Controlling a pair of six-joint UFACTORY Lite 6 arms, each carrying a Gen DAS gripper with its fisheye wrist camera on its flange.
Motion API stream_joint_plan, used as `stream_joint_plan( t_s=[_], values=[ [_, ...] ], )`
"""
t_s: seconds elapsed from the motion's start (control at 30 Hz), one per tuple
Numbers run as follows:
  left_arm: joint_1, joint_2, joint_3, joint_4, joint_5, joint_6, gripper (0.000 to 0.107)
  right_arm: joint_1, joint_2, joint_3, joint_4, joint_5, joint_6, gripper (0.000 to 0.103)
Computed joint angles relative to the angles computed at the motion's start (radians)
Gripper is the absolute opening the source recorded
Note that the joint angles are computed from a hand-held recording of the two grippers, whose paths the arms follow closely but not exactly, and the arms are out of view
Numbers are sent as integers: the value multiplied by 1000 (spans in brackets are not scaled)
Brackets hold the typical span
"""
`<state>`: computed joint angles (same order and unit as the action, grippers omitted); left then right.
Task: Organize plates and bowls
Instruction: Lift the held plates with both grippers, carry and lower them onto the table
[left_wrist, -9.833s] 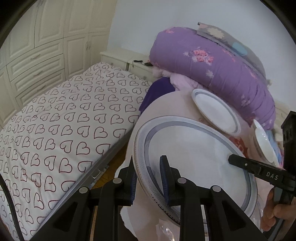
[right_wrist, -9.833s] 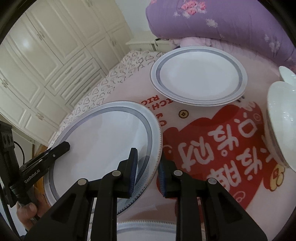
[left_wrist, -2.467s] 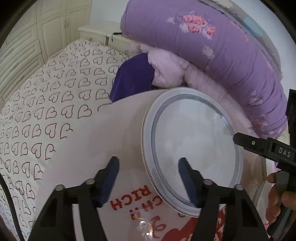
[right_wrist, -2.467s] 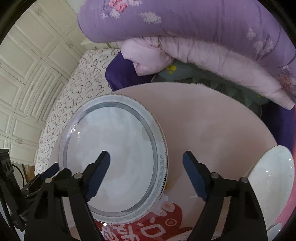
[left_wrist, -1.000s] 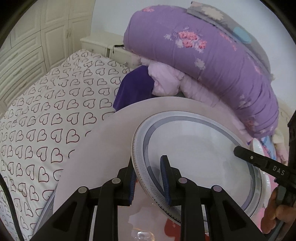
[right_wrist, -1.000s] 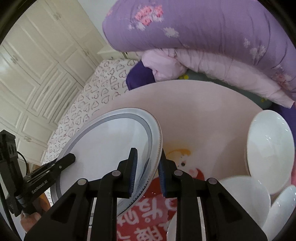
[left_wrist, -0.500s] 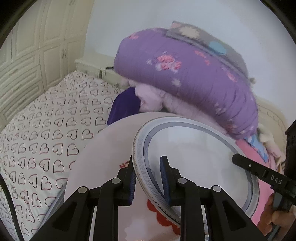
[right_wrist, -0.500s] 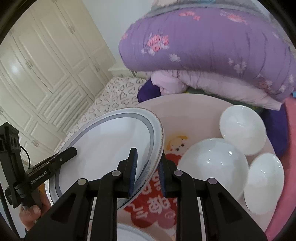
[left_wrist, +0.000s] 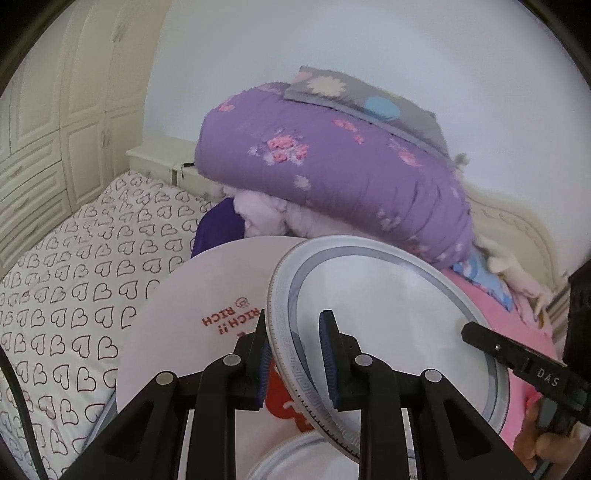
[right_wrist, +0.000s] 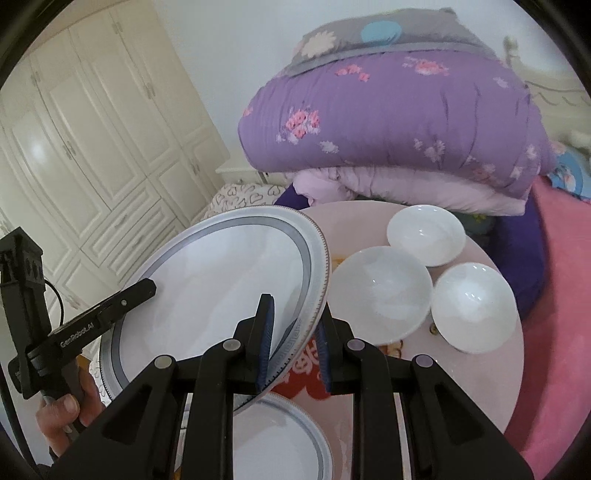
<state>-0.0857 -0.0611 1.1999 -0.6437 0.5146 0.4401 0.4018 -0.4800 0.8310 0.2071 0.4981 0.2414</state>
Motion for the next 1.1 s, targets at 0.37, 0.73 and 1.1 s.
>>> stream_joint_plan(
  t_s=[0.37,0.73,1.1],
  values=[
    [-1,-263,-190,30,59,-16,20,224,-294,-129,-409,127,485,22],
    [-24,-468,-356,135,119,-107,20,633,-464,-250,-759,350,993,22],
    [-76,-500,-442,259,135,-229,20,970,-530,-421,-872,467,1348,22]
  ],
)
